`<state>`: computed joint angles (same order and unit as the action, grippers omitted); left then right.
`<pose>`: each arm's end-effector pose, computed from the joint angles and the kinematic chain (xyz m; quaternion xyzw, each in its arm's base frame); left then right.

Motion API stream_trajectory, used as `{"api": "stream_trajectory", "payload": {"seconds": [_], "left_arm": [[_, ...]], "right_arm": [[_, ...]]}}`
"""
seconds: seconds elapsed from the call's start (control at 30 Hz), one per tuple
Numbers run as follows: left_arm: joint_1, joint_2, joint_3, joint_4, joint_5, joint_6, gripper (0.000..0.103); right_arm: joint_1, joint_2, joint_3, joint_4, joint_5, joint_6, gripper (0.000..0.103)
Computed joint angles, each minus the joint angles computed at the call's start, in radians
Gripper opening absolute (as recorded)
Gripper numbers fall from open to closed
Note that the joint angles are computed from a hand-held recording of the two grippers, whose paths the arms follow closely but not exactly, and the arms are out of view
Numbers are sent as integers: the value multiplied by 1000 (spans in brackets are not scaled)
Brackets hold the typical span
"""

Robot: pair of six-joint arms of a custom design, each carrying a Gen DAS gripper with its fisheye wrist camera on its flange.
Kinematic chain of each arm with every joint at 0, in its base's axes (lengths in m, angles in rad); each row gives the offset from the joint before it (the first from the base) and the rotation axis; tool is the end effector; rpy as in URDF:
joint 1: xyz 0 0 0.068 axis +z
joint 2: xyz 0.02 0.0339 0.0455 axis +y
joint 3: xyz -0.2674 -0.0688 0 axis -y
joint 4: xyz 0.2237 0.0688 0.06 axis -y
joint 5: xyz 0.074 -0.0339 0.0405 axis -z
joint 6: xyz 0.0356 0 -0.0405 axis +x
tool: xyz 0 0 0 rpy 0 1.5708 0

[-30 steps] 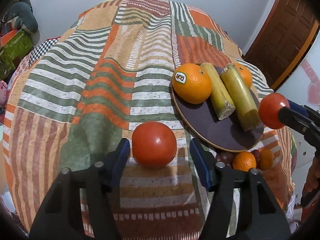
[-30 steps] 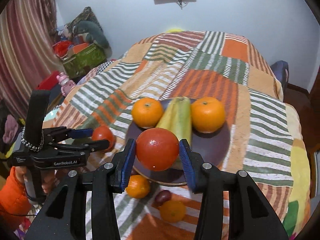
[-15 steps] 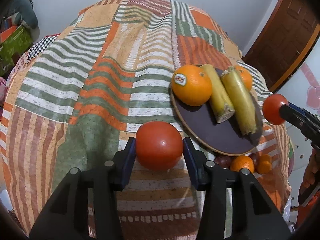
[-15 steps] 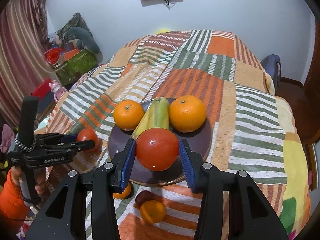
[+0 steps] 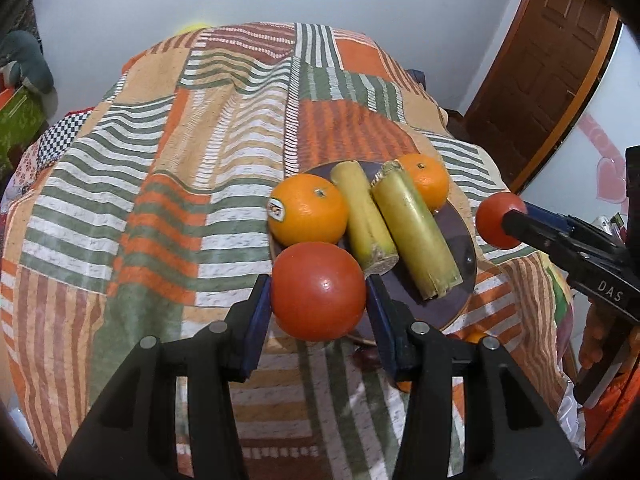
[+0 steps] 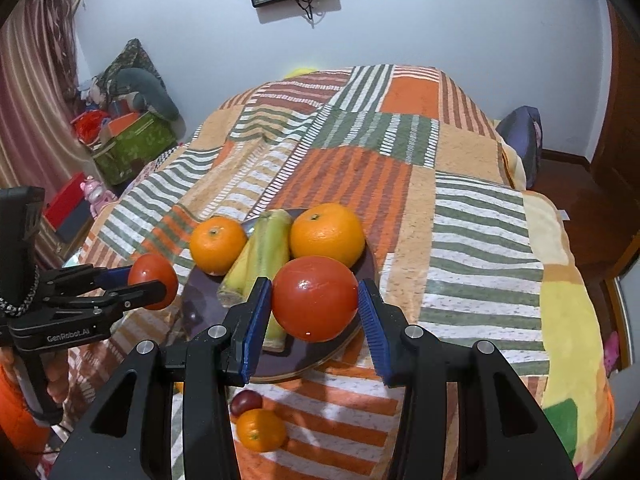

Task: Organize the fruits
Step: 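Carry both tomatoes onto the purple plate and open both tools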

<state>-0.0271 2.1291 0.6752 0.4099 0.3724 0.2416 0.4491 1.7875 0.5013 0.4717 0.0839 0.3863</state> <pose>0.3008 -0.0211 0.0325 0.1749 0.9338 -0.1503 0.2735 0.2472 0.1158 0.0972 -0.0137 0.9286 0.1140 0.3530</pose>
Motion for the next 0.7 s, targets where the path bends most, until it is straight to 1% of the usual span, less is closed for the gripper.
{"api": "stream_trajectory", "payload": {"seconds": [0.4, 0.7], "left_arm": [[-67, 84, 78, -13, -49, -43, 47], [-87, 123, 114, -25, -71, -56, 47]], "right_arm": [[-55, 152, 44, 69, -76, -17, 41], [-41, 225, 79, 96, -72, -27, 41]]}}
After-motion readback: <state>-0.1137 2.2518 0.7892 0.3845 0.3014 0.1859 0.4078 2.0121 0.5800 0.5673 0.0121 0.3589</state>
